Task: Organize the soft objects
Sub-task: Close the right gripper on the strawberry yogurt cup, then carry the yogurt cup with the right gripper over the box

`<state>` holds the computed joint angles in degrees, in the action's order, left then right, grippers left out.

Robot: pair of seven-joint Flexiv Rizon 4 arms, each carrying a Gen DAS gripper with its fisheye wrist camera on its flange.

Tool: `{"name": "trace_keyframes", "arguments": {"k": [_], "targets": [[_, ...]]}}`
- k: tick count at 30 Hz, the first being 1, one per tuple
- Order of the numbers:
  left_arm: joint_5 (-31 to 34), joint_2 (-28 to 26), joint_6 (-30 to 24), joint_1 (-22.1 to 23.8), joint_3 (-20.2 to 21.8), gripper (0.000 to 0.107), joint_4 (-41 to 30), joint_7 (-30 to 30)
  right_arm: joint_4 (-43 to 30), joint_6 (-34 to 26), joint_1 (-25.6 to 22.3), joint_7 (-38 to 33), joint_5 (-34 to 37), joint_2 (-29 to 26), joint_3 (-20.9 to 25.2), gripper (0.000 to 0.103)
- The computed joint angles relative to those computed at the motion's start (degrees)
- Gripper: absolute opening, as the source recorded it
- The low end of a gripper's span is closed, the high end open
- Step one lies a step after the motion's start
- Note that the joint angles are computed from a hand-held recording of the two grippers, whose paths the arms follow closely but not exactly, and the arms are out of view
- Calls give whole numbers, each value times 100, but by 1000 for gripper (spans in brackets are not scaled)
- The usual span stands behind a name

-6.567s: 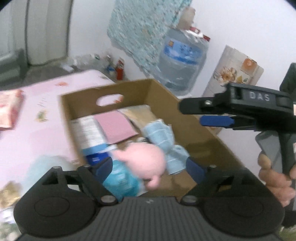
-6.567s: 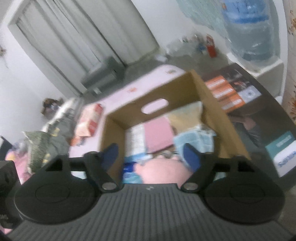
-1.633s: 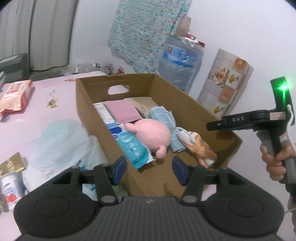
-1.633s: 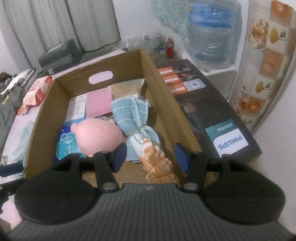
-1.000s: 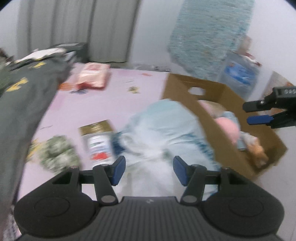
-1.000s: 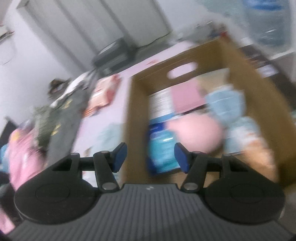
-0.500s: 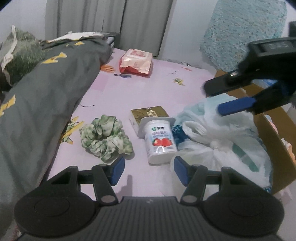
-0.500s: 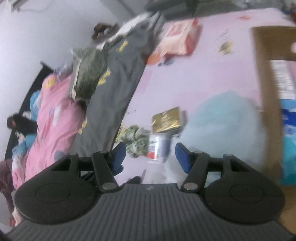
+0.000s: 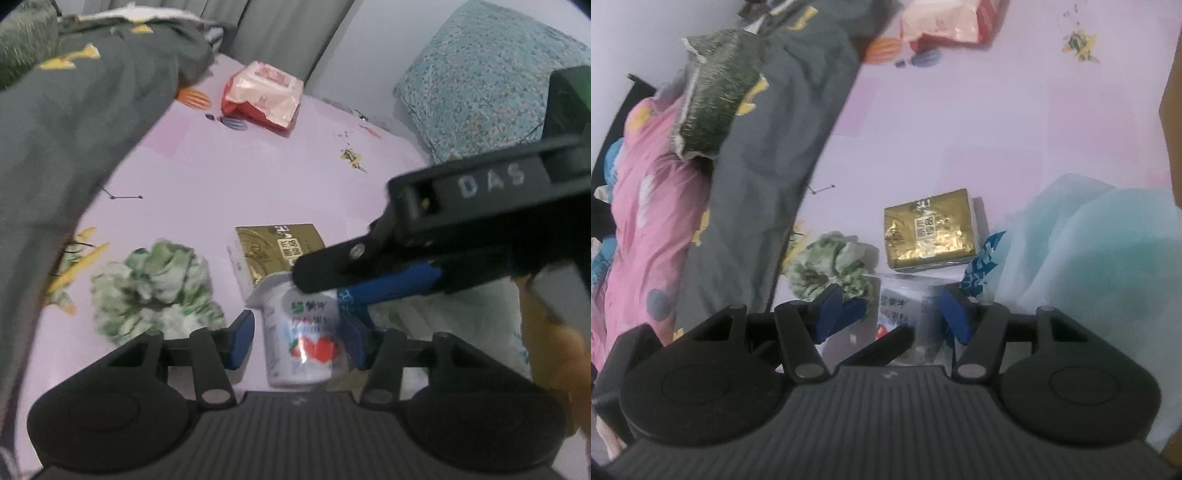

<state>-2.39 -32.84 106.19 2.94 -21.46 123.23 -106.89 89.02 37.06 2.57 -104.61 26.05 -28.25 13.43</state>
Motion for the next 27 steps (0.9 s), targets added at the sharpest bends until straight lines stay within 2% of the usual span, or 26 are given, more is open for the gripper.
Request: {"name": "trace_keyframes", "arguments": {"k": [6, 10, 16, 18, 21, 25, 27], "targets": [[-98, -247, -256, 199, -232, 53, -251, 24, -266, -125, 127, 260, -189, -306, -36, 62], [-228, -246, -189, 47, -78, 53, -267, -33, -360, -83, 51, 307, -58, -450, 45, 66], [52, 80, 507, -241, 320, 51, 191, -34, -362, -300, -494, -362, 889, -274, 387, 65], [144, 175, 762, -448, 571, 50, 359, -17, -273, -400, -621, -623, 1193, -145, 412, 64], [186, 258, 946, -657, 783, 50, 546, -55, -97, -516, -692, -896, 1494, 6, 355, 53], [-275, 434, 796, -1364, 1368, 49, 584, 72, 134, -467, -599, -1025, 1618, 163, 213, 41], [-436, 550, 782, -1579, 1534, 49, 627, 140, 169, -501, -593, -1040, 1695, 229, 173, 39]]}}
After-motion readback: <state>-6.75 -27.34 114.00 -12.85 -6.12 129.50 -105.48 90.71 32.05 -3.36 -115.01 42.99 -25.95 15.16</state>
